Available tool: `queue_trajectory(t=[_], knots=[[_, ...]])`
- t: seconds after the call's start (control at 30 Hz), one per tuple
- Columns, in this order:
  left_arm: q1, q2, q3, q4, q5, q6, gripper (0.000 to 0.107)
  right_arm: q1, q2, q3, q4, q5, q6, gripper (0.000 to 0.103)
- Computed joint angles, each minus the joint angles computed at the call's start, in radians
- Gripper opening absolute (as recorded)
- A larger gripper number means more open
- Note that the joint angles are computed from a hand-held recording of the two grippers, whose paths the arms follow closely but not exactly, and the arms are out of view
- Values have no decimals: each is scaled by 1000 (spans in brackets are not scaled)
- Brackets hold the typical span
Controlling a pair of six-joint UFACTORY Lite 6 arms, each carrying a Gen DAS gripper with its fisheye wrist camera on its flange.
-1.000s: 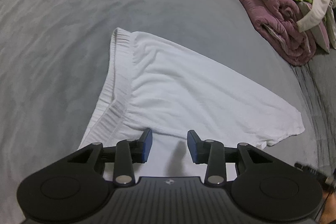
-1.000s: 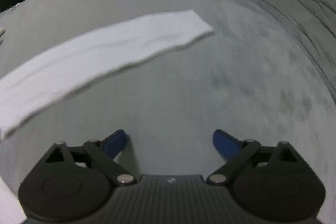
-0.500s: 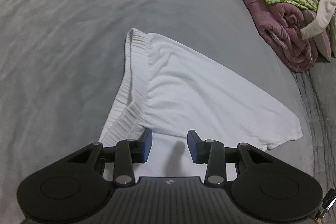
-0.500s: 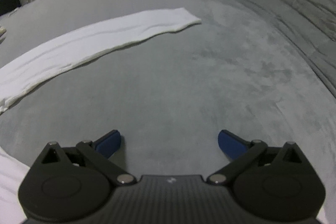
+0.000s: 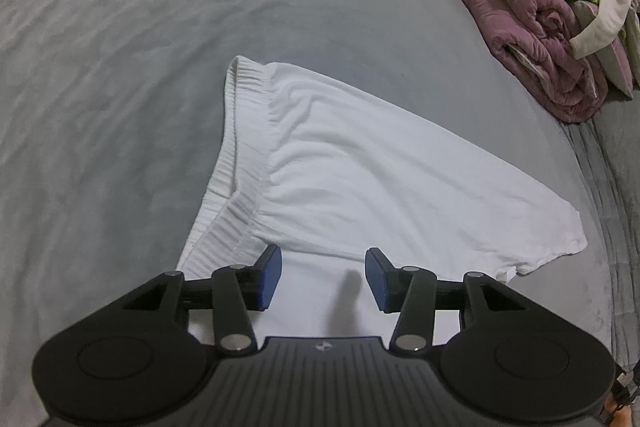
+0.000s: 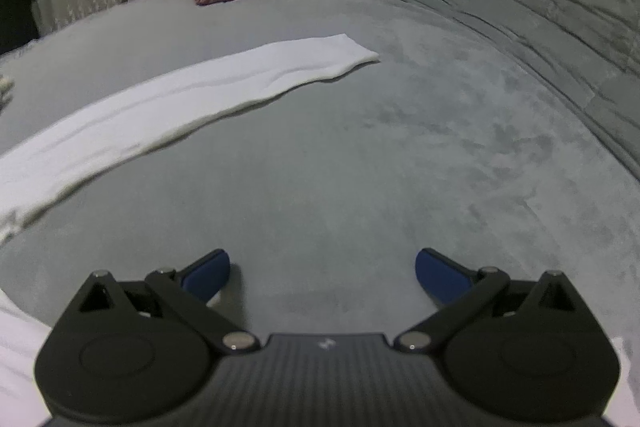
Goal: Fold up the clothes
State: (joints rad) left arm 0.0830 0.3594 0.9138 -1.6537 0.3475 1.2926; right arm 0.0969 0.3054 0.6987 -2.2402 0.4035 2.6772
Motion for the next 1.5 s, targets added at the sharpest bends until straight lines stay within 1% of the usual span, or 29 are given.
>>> queue_trajectory(t=[0.07,0.13,0.2,0.27,0.33,0.47,0.57,0.73,0.87,0.93,1.0,1.1,1.17,1.27,1.33,1.4,1.5], knots=[[-7,-2,0,-1,-8,0,48,-4,-10,6,25,-30,-42,103],[-14,-6,1,11,-14,-16,49,9,-44,-12,56,-31,-74,103],[-19,-13,-2,19,-13,-18,54,49,-134,-69,93,15,-81,103],[-24,-24,-9,27,-12,-16,55,97,-232,-125,147,70,-103,103],[-27,-39,-20,29,-11,-10,56,148,-361,-192,206,99,-111,103],[-20,-78,-51,22,1,8,57,264,-591,-309,375,155,-175,103],[-5,-106,-74,19,9,23,57,364,-729,-372,535,222,-258,103],[38,-147,-110,30,32,32,57,386,-968,-486,713,164,-326,103],[74,-189,-153,32,47,61,57,456,-977,-489,835,239,-393,102],[95,-210,-174,39,55,68,57,532,-973,-491,863,296,-386,102],[115,-229,-195,44,63,77,57,629,-944,-483,895,380,-373,98],[138,-261,-228,46,69,95,57,712,-905,-468,923,442,-362,96],[147,-283,-250,40,70,115,57,774,-909,-474,931,492,-331,96],[157,-314,-280,35,73,139,58,883,-910,-479,950,596,-277,102],[162,-327,-295,42,78,149,59,956,-917,-484,969,662,-231,102],[169,-339,-308,53,84,155,64,1031,-922,-486,995,732,-200,103],[187,-358,-326,73,99,162,65,1133,-947,-495,1038,824,-170,103]])
